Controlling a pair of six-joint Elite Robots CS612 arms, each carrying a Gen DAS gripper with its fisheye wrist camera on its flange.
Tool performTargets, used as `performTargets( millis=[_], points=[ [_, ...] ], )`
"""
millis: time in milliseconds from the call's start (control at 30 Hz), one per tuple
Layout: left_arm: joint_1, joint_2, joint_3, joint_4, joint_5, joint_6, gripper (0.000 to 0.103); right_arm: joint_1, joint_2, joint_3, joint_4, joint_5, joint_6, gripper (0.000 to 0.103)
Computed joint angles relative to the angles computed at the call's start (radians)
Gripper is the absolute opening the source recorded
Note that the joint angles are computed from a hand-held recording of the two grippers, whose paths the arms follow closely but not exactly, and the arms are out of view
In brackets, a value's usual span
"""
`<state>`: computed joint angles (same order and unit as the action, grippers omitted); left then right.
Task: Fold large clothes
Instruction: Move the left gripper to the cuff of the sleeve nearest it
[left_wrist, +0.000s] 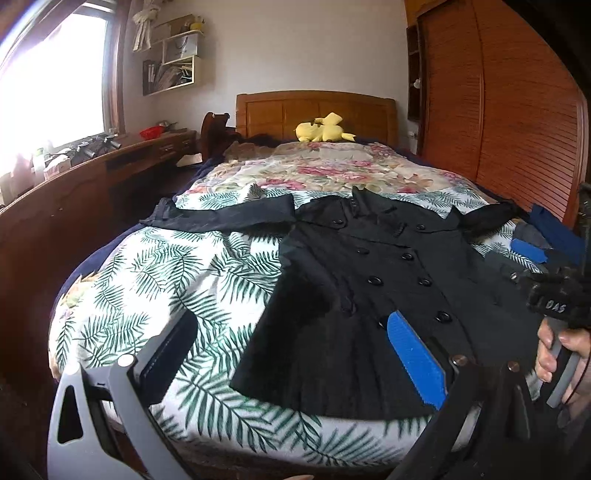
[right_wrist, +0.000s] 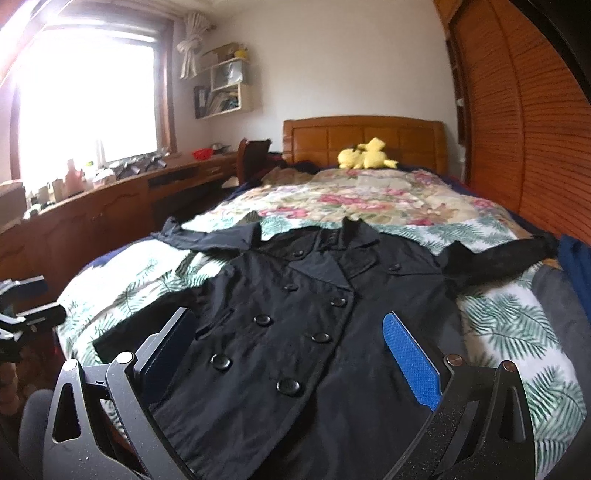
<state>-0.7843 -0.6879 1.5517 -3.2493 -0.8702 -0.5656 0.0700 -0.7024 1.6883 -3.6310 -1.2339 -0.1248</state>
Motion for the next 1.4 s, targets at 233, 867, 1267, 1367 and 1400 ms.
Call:
performTargets(
  millis=[233,867,1267,1367,1400],
  points=[
    [0.065,0.039,-0.070,0.054,-0.059,0.036,0.103,0.023,0.080,-0.154,0.156,0.019,-0.045,0.103],
    [0.257,0.235,-0.480,0.277,-0.249,0.044,0.103,0.011,0.203,-0.394,0.488,0.068,-0.120,0.103],
    [0.351,0.408,-0.797,0.476,-0.350,-0.080,0.090,-0.018,0.193,-0.402,0.441,-0.053,-0.091,0.103],
    [0.374,0.441,-0.851,0.502,-0.394,-0.135,0.076,-0.026,0.195,-0.404,0.430,-0.067,-0.072,0.103],
    [0.379,0.449,-0.864,0.507,-0.409,-0.153,0.073,-0.027,0.197,-0.407,0.436,-0.069,-0.070,0.103]
  ],
)
